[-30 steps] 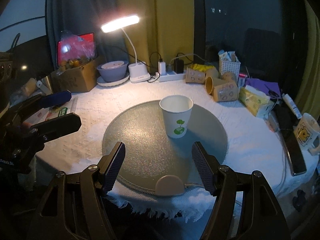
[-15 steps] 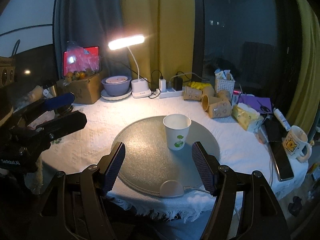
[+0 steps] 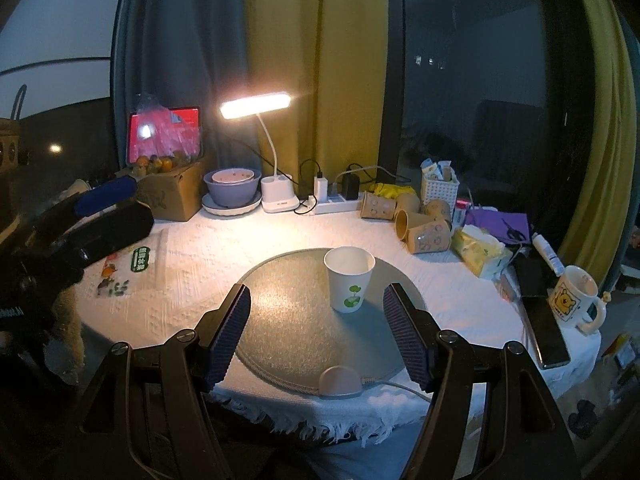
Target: Flip cup upright
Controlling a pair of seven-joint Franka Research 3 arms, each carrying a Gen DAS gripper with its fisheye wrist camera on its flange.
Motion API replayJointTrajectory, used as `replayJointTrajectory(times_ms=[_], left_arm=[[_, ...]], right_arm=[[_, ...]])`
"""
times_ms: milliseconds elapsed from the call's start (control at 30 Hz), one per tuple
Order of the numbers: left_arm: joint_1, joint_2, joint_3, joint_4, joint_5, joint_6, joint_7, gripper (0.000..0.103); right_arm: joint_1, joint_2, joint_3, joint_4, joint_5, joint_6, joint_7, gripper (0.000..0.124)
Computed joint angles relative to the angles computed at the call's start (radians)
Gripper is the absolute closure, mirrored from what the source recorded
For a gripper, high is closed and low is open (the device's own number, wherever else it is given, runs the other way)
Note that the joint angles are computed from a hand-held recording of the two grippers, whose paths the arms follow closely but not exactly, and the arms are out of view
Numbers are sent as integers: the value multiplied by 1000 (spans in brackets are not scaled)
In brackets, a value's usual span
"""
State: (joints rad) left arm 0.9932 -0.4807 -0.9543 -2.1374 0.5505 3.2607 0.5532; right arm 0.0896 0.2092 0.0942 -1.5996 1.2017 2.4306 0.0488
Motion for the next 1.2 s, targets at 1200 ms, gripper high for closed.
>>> replayJointTrajectory(times_ms=[1200], left_arm=[[-19,-8,15,-13,-7,-4,-3,11]], right_arm=[[15,-25,-4,-36,14,15,-22,52]])
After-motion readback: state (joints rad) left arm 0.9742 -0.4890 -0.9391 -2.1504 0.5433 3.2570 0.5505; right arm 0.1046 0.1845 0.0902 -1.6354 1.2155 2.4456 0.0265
